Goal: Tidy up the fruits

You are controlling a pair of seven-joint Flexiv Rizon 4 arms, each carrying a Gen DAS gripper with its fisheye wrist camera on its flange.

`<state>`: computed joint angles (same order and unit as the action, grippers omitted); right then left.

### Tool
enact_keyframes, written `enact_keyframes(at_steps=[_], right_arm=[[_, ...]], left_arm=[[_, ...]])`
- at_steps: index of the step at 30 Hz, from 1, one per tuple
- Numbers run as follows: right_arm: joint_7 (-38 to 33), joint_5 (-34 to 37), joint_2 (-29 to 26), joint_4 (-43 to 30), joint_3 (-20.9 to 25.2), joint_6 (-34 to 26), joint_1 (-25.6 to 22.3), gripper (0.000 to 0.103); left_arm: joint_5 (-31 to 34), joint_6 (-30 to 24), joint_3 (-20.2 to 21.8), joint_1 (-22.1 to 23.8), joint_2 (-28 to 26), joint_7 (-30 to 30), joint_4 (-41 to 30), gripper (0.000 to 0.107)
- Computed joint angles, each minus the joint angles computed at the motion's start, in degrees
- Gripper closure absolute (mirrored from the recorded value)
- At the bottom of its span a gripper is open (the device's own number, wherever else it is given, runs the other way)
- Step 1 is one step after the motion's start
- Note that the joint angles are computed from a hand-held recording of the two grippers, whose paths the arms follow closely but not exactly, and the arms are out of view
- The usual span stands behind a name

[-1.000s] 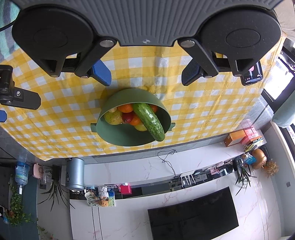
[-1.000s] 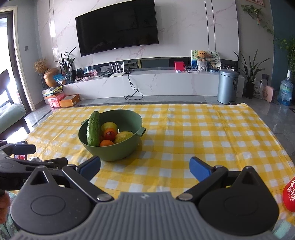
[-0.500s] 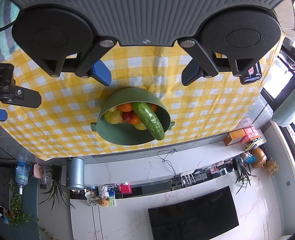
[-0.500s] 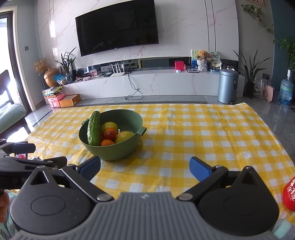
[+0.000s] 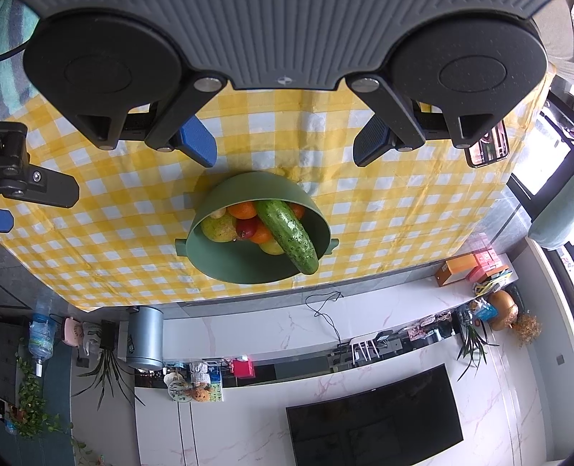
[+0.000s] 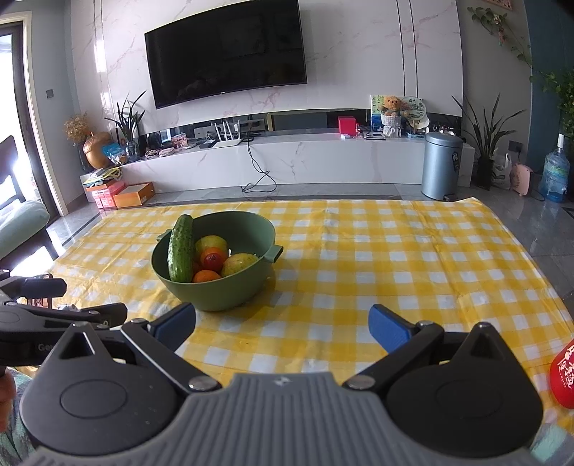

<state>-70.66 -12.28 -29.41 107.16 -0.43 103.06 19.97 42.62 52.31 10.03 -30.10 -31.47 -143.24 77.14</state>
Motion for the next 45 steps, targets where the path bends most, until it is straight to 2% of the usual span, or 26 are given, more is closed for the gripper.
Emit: enact_keyframes(at_steps=[45], right_arm=[[-0.01,0.02,-0.03,-0.12,0.19,-0.06,-0.23,0.004]], left_arm=[[0.33,-0.78,-0.41,-0.12,1.06,0.06,0.08,0.006]])
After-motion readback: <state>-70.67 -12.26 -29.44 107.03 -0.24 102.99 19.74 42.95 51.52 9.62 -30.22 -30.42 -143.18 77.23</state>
